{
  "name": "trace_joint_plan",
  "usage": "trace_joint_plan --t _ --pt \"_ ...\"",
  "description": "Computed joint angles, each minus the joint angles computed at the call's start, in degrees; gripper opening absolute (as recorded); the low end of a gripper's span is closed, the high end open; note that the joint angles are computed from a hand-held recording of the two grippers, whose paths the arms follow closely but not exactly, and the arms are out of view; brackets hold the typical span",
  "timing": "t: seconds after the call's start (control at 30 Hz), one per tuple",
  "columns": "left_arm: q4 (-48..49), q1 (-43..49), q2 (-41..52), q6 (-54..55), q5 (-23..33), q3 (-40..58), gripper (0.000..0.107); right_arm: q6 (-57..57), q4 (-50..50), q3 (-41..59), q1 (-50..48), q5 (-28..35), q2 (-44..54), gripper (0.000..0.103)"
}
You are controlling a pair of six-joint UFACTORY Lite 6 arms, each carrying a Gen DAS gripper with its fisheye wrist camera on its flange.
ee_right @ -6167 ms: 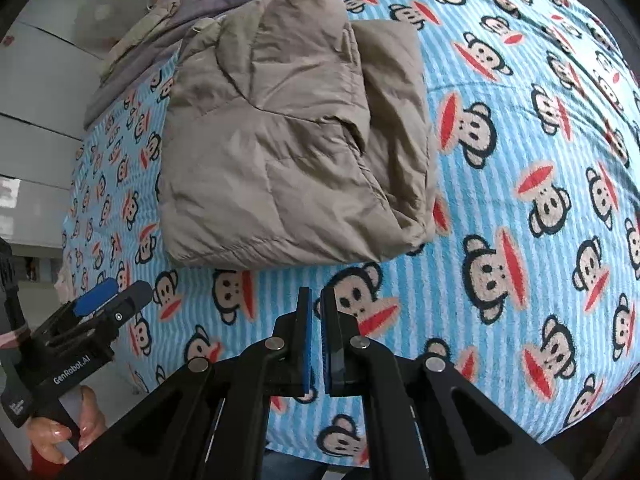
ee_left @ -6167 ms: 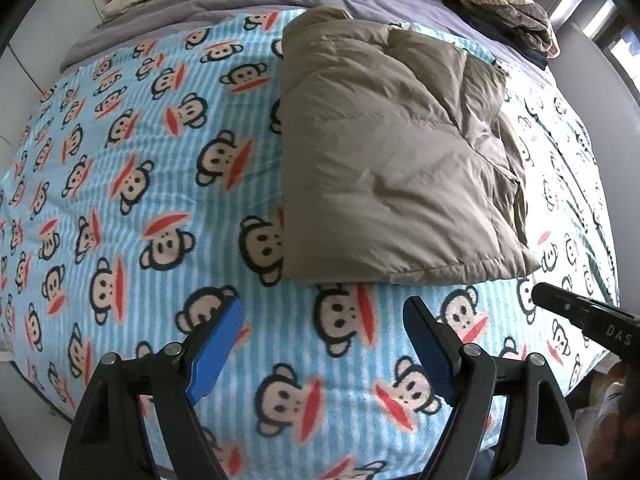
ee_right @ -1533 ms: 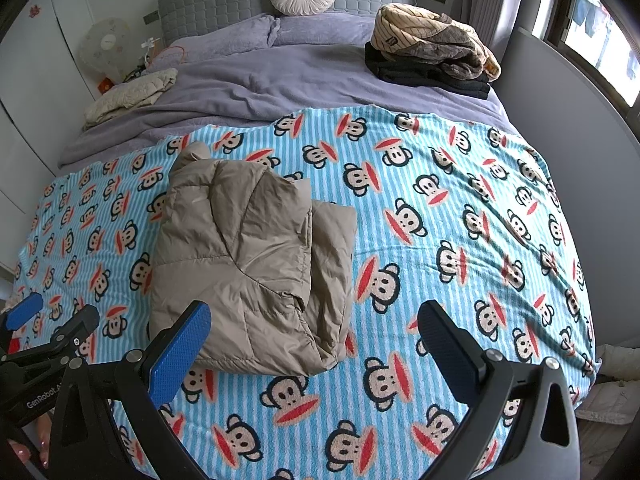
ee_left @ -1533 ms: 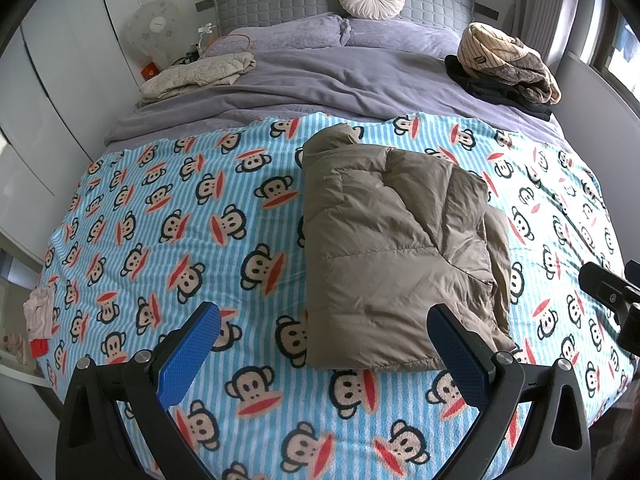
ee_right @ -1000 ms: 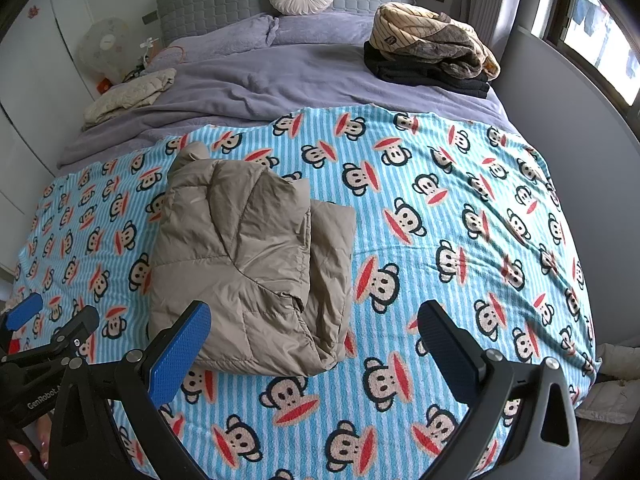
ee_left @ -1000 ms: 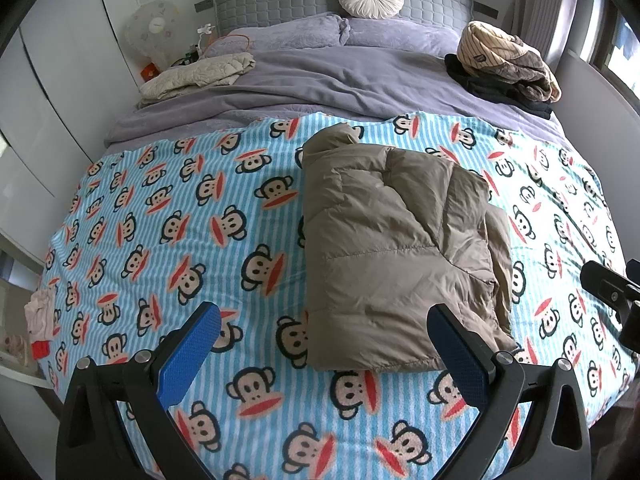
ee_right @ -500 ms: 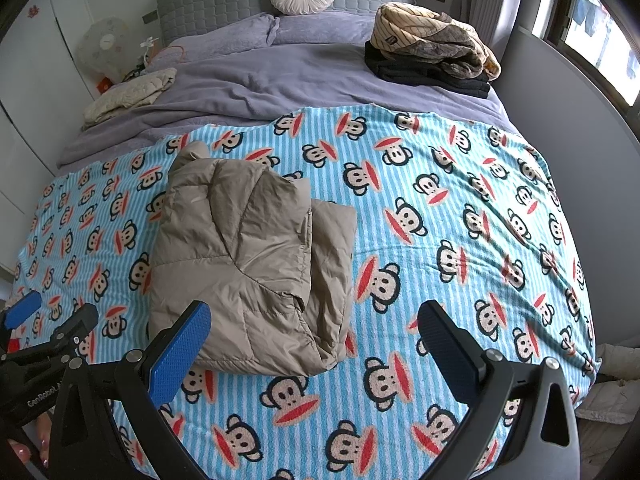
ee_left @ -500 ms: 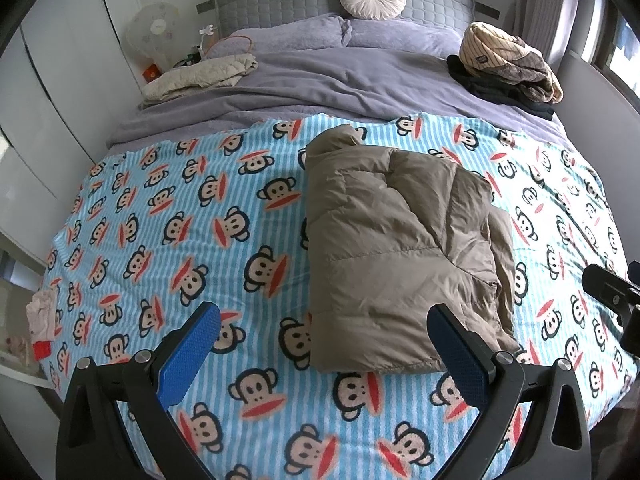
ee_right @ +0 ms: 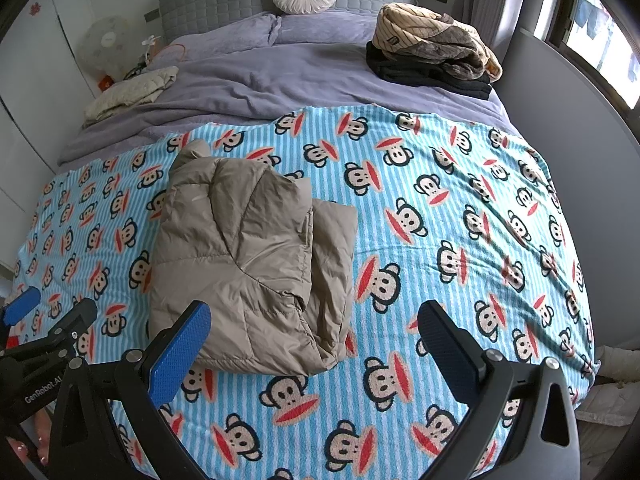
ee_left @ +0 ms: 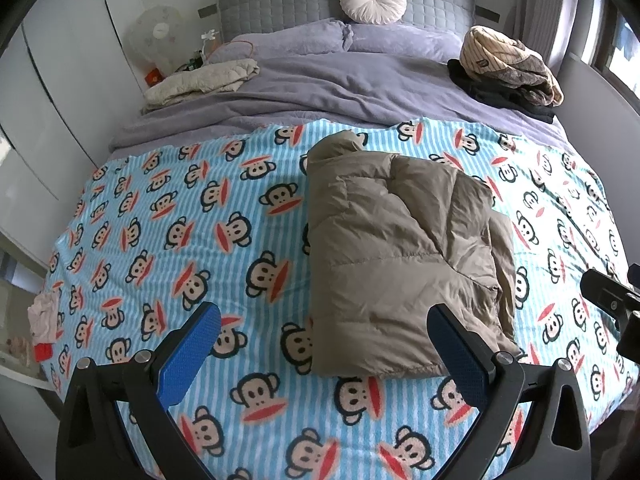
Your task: Fold large clothes
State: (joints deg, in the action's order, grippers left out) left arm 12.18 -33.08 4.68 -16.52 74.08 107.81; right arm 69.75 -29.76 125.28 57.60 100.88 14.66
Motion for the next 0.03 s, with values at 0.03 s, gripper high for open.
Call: trace_joint_plan --t 0.03 --pt "0.07 -0.13 0.01 -0.18 0.09 0.02 0.103 0.02 -0.01 -0.21 0.03 -0.08 -0.08 0.103"
